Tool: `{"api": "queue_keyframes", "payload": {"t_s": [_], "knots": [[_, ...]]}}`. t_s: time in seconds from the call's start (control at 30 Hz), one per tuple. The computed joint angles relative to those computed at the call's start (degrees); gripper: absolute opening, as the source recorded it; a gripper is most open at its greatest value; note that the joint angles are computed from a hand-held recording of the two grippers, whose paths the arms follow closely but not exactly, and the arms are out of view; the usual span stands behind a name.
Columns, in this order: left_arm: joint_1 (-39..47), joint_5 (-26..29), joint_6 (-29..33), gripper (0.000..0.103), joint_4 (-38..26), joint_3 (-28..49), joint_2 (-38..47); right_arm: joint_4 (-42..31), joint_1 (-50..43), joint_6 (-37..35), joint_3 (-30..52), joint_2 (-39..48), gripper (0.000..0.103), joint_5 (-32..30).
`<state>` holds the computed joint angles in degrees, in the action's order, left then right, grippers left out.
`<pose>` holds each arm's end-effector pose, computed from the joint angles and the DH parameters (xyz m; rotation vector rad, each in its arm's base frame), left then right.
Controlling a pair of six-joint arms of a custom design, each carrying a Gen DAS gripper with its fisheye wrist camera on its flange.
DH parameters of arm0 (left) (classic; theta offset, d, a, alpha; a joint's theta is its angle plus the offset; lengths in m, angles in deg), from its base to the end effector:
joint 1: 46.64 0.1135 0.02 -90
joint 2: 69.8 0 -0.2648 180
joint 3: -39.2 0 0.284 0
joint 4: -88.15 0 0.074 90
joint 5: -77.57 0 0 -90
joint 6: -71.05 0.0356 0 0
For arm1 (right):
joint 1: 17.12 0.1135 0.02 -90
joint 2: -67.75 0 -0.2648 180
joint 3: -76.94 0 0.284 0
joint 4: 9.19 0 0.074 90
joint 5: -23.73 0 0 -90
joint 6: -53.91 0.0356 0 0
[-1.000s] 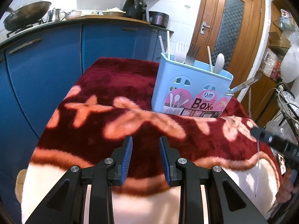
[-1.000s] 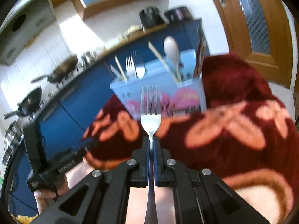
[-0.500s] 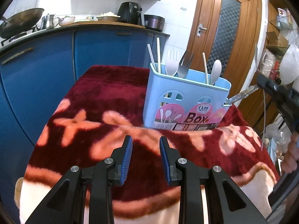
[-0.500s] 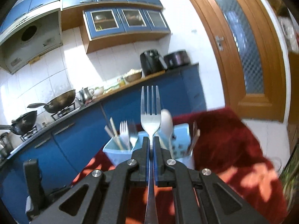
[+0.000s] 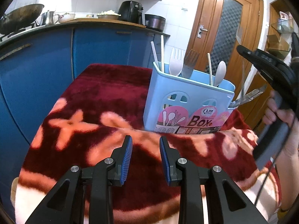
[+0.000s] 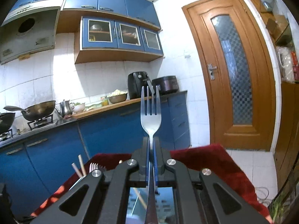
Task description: Organize utensils
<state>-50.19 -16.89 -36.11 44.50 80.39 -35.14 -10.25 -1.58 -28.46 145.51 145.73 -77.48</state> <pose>0.1715 -0.0079 0.2303 -0.3055 2.1976 -0.1133 0.3374 0.1010 0.3063 -0.2659 1.7531 0.4652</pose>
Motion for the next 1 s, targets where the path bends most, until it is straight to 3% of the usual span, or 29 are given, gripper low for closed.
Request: {"api": "queue_keyframes", "payload": {"t_s": [0.27, 0.47, 0.6, 1.0], "knots": [[2.76, 3.75, 0.37, 0.030, 0.86, -0.57, 0.28, 5.19, 1.78, -4.41, -1.73, 1.91, 0.005, 3.90], [2.14, 3.01, 0.23, 0.030, 0.81, -0.68, -0.19, 0.14, 2.00, -6.07, -0.79, 1.02, 0.007, 2.89], [1.30, 1.99, -0.11, 0.030, 0.18, -0.57, -0.62, -2.79, 1.32, -5.29, -0.56, -0.44, 0.029, 0.34], [-2.38, -1.85, -1.31, 0.030, -4.65, 0.49, -5.30, -12.68, 0.05, -3.21, -3.54, -12.30, 0.031, -5.10]]}}
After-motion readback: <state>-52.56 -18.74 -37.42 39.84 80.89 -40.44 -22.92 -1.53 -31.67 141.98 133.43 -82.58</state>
